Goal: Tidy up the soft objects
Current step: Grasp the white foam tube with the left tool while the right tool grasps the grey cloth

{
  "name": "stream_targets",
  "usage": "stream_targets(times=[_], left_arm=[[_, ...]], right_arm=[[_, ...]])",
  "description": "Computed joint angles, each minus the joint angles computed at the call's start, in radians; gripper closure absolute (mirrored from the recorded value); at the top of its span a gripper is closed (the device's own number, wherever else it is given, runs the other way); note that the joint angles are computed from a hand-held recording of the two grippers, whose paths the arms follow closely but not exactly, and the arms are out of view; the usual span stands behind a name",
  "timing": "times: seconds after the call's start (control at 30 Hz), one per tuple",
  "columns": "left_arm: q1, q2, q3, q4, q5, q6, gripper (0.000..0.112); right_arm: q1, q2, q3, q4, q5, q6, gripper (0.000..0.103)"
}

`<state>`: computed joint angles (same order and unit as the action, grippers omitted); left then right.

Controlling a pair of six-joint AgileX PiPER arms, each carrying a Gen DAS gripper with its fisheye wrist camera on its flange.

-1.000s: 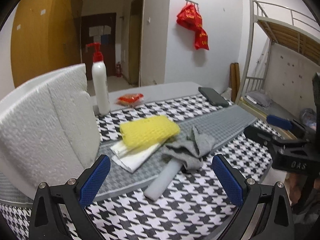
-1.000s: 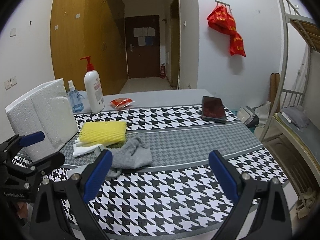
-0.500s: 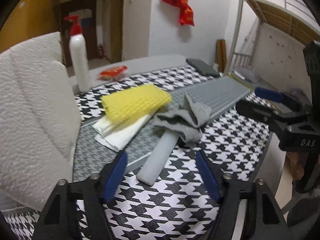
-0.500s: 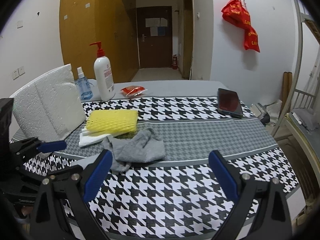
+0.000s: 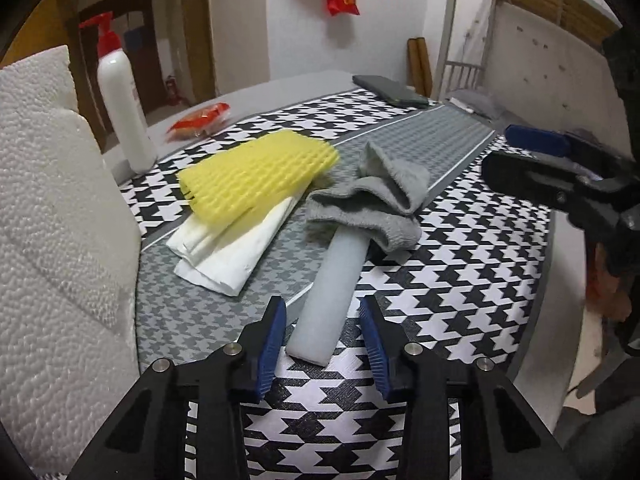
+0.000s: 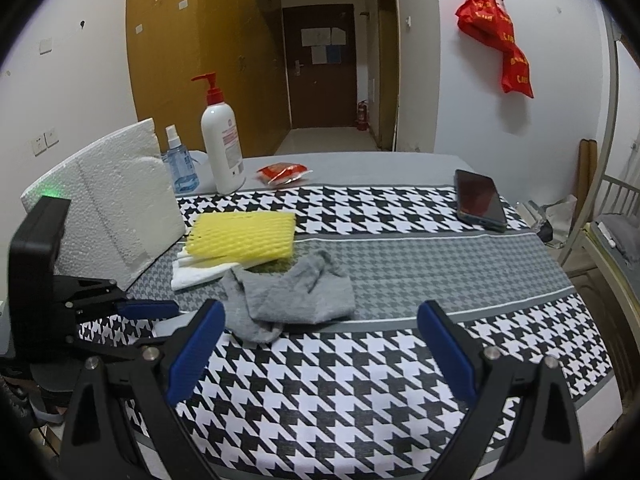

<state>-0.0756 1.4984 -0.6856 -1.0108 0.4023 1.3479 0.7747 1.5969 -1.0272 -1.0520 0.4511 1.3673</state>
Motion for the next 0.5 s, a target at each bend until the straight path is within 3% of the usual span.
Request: stream_targets(times=[0.03,0.1,0.23,0.5], left_arm=[[0.002,0.002,0.001,-0.008,0.001,0.014,0.073],[-0.019,-0.008,0.014,0.004,-0.040,0.014,0.085],[-0.015,-0.008,0.014,-0.015,-0.023,0.051,0.091],[0.101,-0.014,0.025,-0.160,0.106,0.198,0.094]], right_arm=[[0.003,0.005,-0.006,0.006,0.003,-0.006,0.005],[0.004,0.013,-0.018,0.031,0.003,-0.034,0.005],[0.009,0.039,-0.054,0.074,0.015,-0.091,0.005],[-0.015,0.138,-0.171,0.270,0.034,-0.343,0.005]])
